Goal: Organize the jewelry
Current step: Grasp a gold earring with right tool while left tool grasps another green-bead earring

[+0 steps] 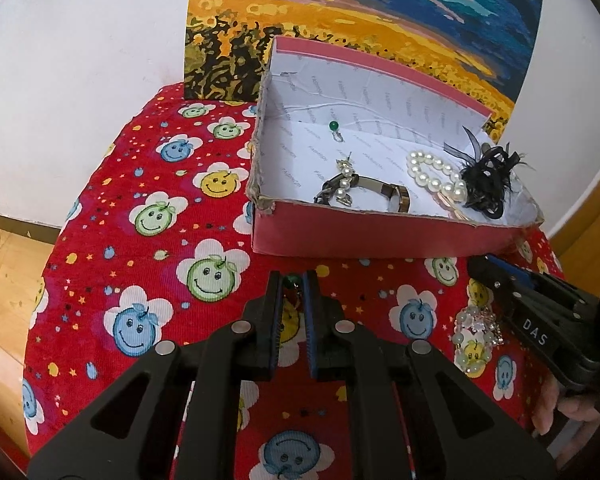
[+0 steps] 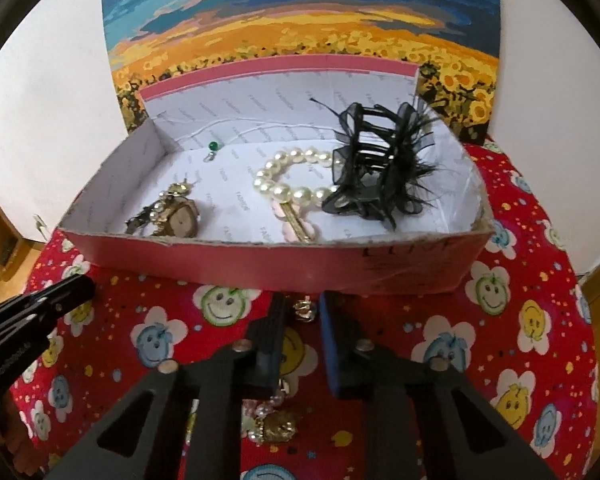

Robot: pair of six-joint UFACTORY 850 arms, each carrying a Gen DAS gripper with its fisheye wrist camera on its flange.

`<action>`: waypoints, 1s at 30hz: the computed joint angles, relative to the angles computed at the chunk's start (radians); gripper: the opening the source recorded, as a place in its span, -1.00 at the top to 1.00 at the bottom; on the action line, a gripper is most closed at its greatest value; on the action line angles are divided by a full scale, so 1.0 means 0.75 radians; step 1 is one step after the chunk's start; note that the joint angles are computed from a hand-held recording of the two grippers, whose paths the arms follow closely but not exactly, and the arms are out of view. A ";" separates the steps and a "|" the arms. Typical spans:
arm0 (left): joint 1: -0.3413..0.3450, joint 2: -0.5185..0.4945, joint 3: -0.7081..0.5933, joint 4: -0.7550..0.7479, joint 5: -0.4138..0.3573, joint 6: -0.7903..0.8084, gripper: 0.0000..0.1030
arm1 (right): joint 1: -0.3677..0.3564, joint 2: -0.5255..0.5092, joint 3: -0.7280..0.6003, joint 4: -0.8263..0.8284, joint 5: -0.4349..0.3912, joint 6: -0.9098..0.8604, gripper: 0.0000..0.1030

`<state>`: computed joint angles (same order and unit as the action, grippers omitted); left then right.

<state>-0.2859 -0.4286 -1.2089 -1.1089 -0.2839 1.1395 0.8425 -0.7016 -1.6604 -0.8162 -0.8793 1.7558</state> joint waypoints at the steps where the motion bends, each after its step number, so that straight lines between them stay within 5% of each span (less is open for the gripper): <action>1: -0.001 0.005 0.005 -0.004 0.001 0.006 0.84 | 0.000 0.000 0.001 -0.001 0.001 0.001 0.64; 8: -0.002 0.052 0.037 -0.032 0.015 0.045 0.84 | 0.006 0.063 0.092 -0.061 0.091 0.122 0.66; 30: -0.049 0.281 0.191 -0.216 0.007 0.264 0.84 | 0.150 0.233 0.232 -0.256 -0.012 0.342 0.66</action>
